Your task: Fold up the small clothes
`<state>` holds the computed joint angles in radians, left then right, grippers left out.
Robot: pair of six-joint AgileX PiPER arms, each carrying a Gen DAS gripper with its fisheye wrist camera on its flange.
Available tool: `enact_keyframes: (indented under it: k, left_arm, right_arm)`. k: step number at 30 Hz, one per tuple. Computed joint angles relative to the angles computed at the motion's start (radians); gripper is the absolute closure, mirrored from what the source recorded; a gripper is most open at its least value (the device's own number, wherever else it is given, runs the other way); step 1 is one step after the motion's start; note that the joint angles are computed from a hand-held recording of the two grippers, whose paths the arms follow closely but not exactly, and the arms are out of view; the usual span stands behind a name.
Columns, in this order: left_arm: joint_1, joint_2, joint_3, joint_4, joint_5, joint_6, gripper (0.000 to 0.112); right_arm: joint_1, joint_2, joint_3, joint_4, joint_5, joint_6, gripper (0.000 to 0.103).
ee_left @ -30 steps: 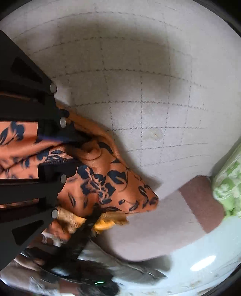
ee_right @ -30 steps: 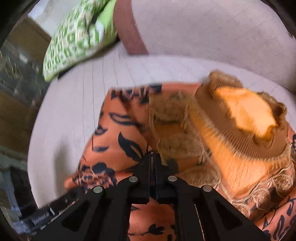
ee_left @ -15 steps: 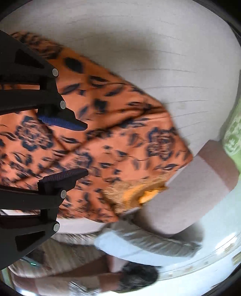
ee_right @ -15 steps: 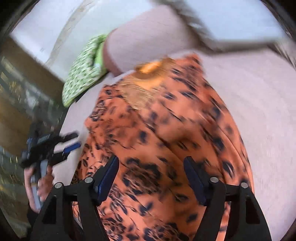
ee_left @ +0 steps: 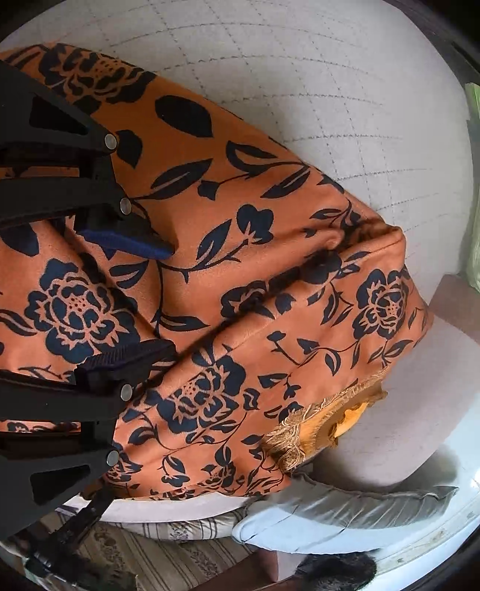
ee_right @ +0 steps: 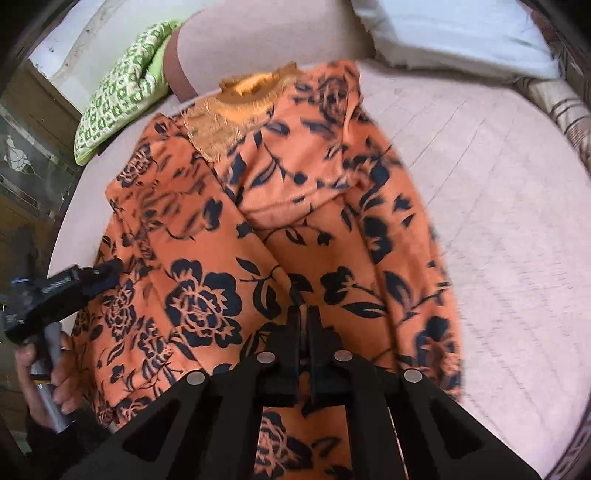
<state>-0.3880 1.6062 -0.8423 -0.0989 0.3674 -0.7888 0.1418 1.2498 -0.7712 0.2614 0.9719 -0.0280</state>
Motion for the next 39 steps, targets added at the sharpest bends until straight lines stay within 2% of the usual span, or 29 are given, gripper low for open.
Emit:
enact_keyframes:
  k: [3, 5, 6, 8, 9, 10, 11, 14, 18, 19, 20, 23, 25, 27, 29, 34, 37, 39]
  left_arm:
    - [0.004, 0.006, -0.024, -0.002, 0.021, 0.006, 0.066]
    - [0.012, 0.01, -0.036, -0.022, 0.024, 0.032, 0.065]
    - [0.016, 0.001, -0.03, -0.028, 0.016, 0.043, 0.065]
    - [0.01, -0.033, -0.012, 0.027, -0.013, -0.011, 0.065]
    - [-0.004, -0.056, 0.0, 0.107, -0.035, -0.092, 0.065]
    - [-0.023, -0.074, 0.01, 0.207, -0.051, -0.191, 0.062]
    - [-0.043, -0.099, 0.016, 0.307, -0.048, -0.277, 0.058]
    - [-0.122, -0.144, 0.0, 0.567, 0.052, -0.529, 0.057]
    - [-0.222, -0.215, -0.056, 0.693, 0.236, -0.588, 0.052]
    - [-0.227, -0.225, -0.077, 0.708, 0.269, -0.575, 0.046]
    - [-0.217, -0.249, -0.088, 0.686, 0.292, -0.537, 0.039]
    - [-0.115, -0.259, -0.136, 0.549, 0.29, -0.367, 0.038]
    - [-0.013, -0.211, -0.195, 0.412, 0.281, -0.198, 0.039]
    - [0.069, -0.136, -0.267, 0.29, 0.278, -0.035, 0.038]
    - [0.152, -0.011, -0.386, 0.178, 0.307, 0.115, 0.039]
    - [0.297, 0.306, -0.701, -0.063, 0.387, 0.392, 0.04]
    - [0.338, 0.463, -0.894, -0.096, 0.451, 0.428, 0.04]
    - [0.349, 0.568, -1.039, -0.09, 0.498, 0.421, 0.04]
  right_arm:
    - [0.05, 0.102, 0.046, -0.009, -0.063, -0.004, 0.099]
    - [0.054, 0.083, 0.038, 0.004, -0.071, -0.019, 0.093]
    - [0.018, 0.055, 0.036, 0.061, -0.068, -0.073, 0.089]
    - [-0.078, -0.006, 0.044, 0.225, -0.066, -0.213, 0.065]
    - [-0.113, -0.03, 0.051, 0.277, -0.06, -0.259, 0.041]
    - [-0.129, -0.048, 0.058, 0.309, -0.064, -0.283, 0.026]
    - [-0.142, -0.066, 0.065, 0.332, -0.069, -0.302, 0.025]
    - [-0.158, -0.098, 0.079, 0.375, -0.088, -0.314, 0.025]
    - [-0.174, -0.155, 0.04, 0.311, -0.09, -0.201, 0.025]
    - [-0.17, -0.156, 0.014, 0.281, -0.097, -0.159, 0.025]
    - [-0.172, -0.144, -0.02, 0.259, -0.093, -0.132, 0.025]
    - [-0.201, -0.046, -0.126, 0.282, -0.059, -0.192, 0.023]
    - [-0.18, 0.065, -0.229, 0.225, -0.045, -0.164, 0.023]
    - [-0.203, 0.18, -0.329, 0.248, -0.003, -0.215, 0.023]
    - [-0.234, 0.34, -0.457, 0.264, 0.054, -0.23, 0.023]
    - [-0.229, 0.624, -0.669, 0.288, 0.07, -0.249, 0.026]
    - [-0.212, 0.776, -0.811, 0.265, 0.073, -0.206, 0.038]
    - [-0.193, 0.864, -0.907, 0.218, 0.067, -0.157, 0.038]
